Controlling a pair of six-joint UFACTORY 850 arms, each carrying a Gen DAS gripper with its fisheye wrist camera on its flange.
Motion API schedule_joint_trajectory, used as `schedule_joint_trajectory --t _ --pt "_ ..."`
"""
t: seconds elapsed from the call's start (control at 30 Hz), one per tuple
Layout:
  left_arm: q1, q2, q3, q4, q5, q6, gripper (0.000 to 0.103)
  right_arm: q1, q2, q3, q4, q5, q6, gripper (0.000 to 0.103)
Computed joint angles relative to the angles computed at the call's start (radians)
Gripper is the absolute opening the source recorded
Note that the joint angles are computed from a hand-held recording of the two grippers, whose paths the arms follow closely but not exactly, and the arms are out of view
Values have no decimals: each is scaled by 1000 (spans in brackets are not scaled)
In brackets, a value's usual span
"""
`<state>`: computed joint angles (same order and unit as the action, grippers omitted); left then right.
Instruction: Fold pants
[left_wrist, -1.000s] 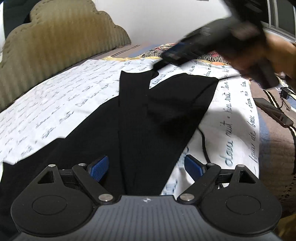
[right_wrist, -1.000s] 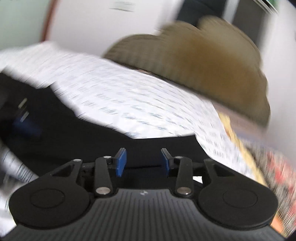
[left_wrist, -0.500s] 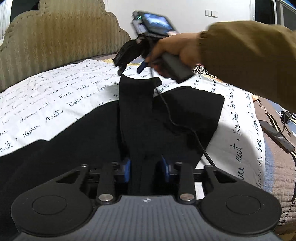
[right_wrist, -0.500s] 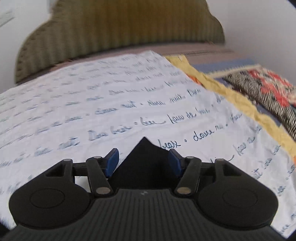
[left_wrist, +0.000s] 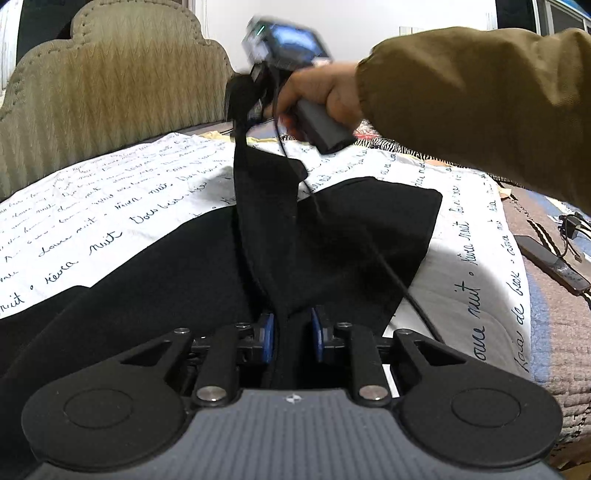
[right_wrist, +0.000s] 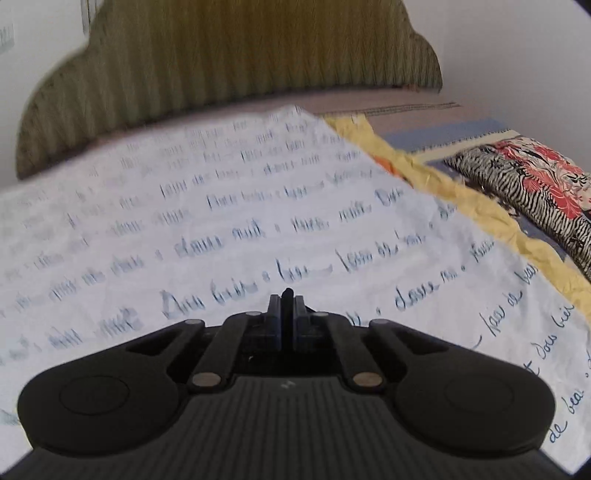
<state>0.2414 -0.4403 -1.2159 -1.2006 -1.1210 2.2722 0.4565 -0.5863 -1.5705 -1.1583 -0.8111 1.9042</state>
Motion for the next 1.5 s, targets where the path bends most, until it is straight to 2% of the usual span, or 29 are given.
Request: schedule_joint_trajectory --t 0.1,0.2,0.27,0.4,0.53,0.6,0.7,0.8,0.87,0.97,1.07,1.17,1.23,1.27,1.3,1.33,1.4,1.47,1.5 --pt "5 -4 -4 -5 -14 -3 17 25 109 113 -233 19 267 5" --pt "9 -2 -2 -4 -21 10 17 63 239 263 -412 -36 517 5" --pt "11 2 5 -2 -17 22 17 91 318 364 -417 -92 601 5" --pt "13 3 4 7 -22 22 17 151 460 572 -323 -179 760 5" --pt "12 -5 -10 25 -29 4 14 196 537 701 -211 -193 844 5" --pt "14 -12 -24 44 -47 -18 13 214 551 736 -202 -201 887 5" --pt "17 -20 -43 74 -76 -44 13 270 570 766 -221 -268 950 5" --pt "22 -25 -54 106 -117 -46 13 320 580 789 -169 -317 960 5" --pt "25 -25 -55 124 -142 -30 13 330 590 820 -110 -306 969 5" --pt "24 -14 -38 140 -132 15 13 323 588 865 -96 -251 1039 5" --pt "24 -15 -43 157 -139 20 13 310 543 840 -17 -219 948 12" --pt "22 -21 -61 178 -148 -8 13 321 538 848 -15 -209 968 12" --pt "23 -27 -71 183 -160 -23 13 332 545 850 13 -224 968 14" --pt "25 -31 -76 185 -170 -30 13 344 541 842 39 -258 963 22" --pt "26 -35 -82 186 -180 -38 14 361 532 829 66 -310 960 23" --pt "25 -39 -85 185 -185 -44 14 378 527 822 68 -352 960 23" --pt "24 -34 -79 179 -174 -39 14 411 526 823 5 -383 973 23" --pt "23 -16 -57 165 -136 -27 14 428 527 831 -96 -364 979 23" --pt "26 -2 -46 158 -119 -37 14 428 523 830 -131 -344 975 30"
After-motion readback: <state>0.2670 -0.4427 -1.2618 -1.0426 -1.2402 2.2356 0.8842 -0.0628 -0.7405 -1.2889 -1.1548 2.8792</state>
